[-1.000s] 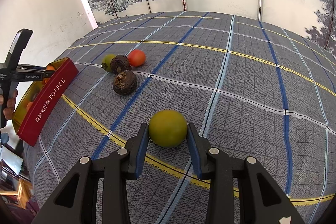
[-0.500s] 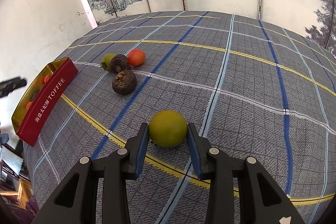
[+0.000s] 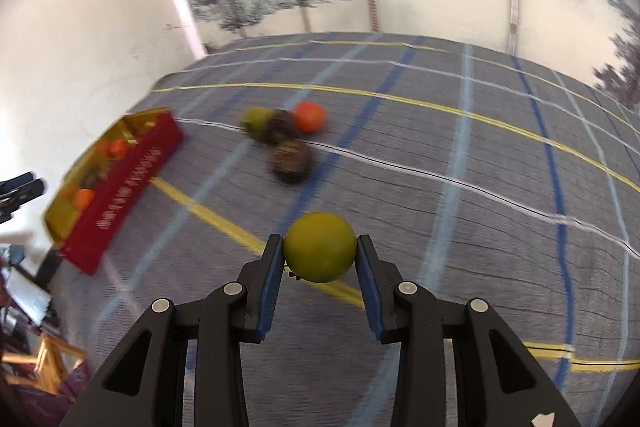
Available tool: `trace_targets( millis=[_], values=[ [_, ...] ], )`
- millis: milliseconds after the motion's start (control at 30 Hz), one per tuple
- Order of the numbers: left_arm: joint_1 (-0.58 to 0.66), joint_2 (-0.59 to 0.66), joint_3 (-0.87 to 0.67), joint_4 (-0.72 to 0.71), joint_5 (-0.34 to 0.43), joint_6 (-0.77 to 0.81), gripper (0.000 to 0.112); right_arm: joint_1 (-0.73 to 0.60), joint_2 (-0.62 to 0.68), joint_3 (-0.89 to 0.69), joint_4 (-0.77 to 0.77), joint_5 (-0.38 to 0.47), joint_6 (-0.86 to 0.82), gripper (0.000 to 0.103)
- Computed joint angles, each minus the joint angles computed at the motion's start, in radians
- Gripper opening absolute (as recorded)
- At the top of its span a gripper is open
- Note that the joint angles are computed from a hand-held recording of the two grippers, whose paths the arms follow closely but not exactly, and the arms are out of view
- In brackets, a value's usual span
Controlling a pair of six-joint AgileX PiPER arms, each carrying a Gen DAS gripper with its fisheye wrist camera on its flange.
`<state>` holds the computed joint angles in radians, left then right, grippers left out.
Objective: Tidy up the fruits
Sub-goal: 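Carry the green-yellow lime over the tin and release it with the right gripper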
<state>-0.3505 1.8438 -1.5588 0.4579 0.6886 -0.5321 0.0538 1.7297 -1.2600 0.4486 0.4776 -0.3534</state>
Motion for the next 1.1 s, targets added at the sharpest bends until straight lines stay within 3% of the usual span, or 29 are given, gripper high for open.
trace_targets(
  millis=[300,600,1100],
  values=[
    [0.006,-0.024,0.041,0.08,0.005,-0.081,0.077,0.207,0.052,-0.229,0.047,0.129,-0.024,0.035],
    [0.026,-0.055,0.095,0.146,-0.003,-0.136,0.08,0.351,0.298,-0.646,-0.012,0.304,0.06,0.035],
    [0.061,-0.1,0.196,0.205,-0.052,-0.173,0.085,0.423,0.647,-1.225,-0.156,0.58,0.236,0.035]
  ],
)
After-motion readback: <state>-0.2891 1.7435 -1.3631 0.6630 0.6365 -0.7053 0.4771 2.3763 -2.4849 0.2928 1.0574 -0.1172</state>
